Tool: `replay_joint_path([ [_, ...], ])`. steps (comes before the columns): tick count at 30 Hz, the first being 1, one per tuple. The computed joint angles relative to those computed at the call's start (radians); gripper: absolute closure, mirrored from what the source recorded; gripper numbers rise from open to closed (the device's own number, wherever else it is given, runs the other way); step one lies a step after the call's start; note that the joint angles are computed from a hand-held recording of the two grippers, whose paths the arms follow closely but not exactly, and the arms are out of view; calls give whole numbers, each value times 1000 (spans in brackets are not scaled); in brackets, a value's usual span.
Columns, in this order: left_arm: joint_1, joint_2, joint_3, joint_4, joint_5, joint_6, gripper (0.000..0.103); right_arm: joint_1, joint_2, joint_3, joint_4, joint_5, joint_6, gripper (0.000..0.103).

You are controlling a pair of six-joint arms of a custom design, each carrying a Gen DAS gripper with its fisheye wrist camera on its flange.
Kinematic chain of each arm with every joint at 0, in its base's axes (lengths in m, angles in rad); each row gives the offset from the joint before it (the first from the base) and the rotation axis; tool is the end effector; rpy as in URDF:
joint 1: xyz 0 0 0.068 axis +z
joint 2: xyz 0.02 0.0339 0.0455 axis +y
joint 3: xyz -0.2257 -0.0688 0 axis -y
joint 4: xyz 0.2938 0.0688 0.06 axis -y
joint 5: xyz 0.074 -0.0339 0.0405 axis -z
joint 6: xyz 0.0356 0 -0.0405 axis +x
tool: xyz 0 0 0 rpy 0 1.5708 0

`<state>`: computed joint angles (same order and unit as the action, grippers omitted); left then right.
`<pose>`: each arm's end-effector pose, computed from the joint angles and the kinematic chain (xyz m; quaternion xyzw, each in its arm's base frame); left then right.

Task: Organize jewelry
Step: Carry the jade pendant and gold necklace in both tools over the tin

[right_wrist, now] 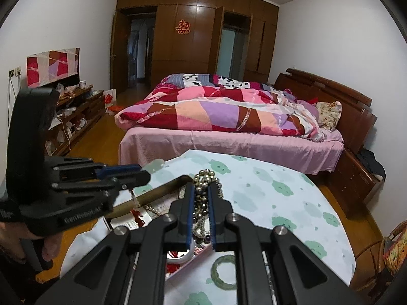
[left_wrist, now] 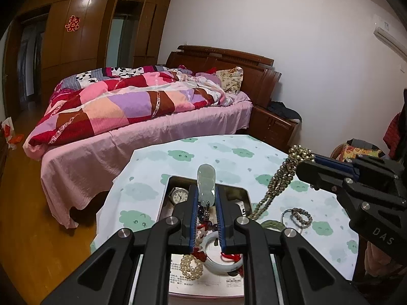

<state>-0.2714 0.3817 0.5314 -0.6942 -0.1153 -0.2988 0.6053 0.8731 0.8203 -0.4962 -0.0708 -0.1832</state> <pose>0.1800 -0.0458 0.2441 -0.0402 0.8693 -0.0897 0.4844 0.2165 0.1528 0.2737 -0.3508 0.7982 0.1326 0.4713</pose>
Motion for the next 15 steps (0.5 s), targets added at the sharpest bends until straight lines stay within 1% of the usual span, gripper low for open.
replay_joint_path([
  [5, 26, 29, -29, 39, 6, 15, 90, 26, 61, 12, 19, 22, -5, 91],
  [10, 68, 57, -47, 64, 37, 28, 90, 37, 127, 19, 43, 37, 5, 91],
  [15, 56, 94, -51, 84, 18, 34, 90, 45, 193, 39, 52, 51, 9, 91],
])
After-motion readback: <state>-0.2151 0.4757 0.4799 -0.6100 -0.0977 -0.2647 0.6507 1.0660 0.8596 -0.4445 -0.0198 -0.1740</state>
